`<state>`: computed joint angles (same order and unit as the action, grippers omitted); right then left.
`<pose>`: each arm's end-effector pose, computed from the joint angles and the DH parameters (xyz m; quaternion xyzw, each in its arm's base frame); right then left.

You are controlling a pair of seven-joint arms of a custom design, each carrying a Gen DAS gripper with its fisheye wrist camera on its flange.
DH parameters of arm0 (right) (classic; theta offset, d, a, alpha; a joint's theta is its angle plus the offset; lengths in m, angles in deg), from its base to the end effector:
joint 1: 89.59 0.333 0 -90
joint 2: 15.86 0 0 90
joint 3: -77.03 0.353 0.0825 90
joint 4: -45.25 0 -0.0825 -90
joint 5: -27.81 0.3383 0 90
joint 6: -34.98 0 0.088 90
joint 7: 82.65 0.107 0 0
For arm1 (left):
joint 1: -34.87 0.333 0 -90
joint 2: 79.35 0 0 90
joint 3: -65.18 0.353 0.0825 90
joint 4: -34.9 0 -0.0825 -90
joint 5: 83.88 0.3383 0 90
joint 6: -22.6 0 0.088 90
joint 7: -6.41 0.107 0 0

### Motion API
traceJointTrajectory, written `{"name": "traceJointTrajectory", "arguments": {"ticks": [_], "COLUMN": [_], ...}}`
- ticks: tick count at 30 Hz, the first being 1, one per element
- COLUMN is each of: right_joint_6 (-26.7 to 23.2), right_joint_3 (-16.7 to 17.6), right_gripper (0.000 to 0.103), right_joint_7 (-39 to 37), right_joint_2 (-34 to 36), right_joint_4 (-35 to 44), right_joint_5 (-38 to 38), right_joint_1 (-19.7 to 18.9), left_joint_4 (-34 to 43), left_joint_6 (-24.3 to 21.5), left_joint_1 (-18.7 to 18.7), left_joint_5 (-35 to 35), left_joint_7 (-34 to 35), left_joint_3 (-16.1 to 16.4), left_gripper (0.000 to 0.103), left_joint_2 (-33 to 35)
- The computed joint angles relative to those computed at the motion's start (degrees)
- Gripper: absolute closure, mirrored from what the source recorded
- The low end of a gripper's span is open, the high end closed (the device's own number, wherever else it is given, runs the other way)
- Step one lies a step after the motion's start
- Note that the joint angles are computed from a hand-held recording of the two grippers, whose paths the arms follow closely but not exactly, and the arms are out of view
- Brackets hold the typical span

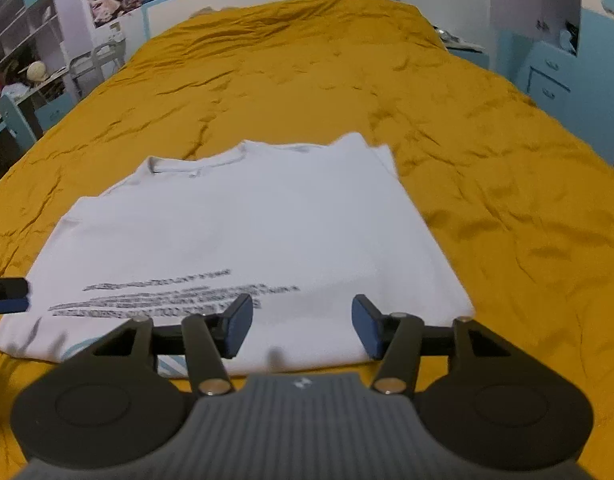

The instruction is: Fold small clothes

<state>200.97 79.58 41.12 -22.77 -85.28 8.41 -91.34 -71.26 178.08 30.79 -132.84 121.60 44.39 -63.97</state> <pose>0.5018 0.0278 0.5520 -0.5604 0.7413 -0.2537 0.2686 0.5907 -0.2182 0.5020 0.5972 -0.6898 0.4075 0.0386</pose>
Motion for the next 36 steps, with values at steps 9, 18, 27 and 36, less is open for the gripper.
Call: {"name": "traceJointTrajectory", "arguments": {"ticks": [9, 18, 27, 36], "right_joint_6": [-0.36, 6.8, -2.82, -2.26], "right_joint_3": [-1.23, 4.64, -6.61, -7.37], "right_gripper": [0.043, 0.038, 0.038, 0.037], "right_joint_7": [-4.75, -21.27, -13.15, -13.23], "right_joint_2": [8.25, 27.12, 48.39, 45.75], "right_joint_4": [9.22, 28.31, 59.32, 52.96], "right_joint_5": [4.43, 26.13, 30.62, 27.58], "right_joint_1": [5.24, 4.0, 12.92, 13.78], "left_joint_4": [-0.56, -2.36, -1.09, -1.54], "left_joint_6": [-1.65, -1.59, -4.35, -2.1], "left_joint_1": [2.53, 2.76, 2.13, 1.31], "left_joint_5": [-0.78, -11.84, -13.26, -13.97], "left_joint_7": [2.97, 11.24, 10.19, 12.27], "left_joint_3": [-1.3, -0.88, 0.96, 0.5], "left_gripper": [0.035, 0.035, 0.035, 0.025], "left_joint_2": [2.27, 1.5, 2.34, 2.37]}}
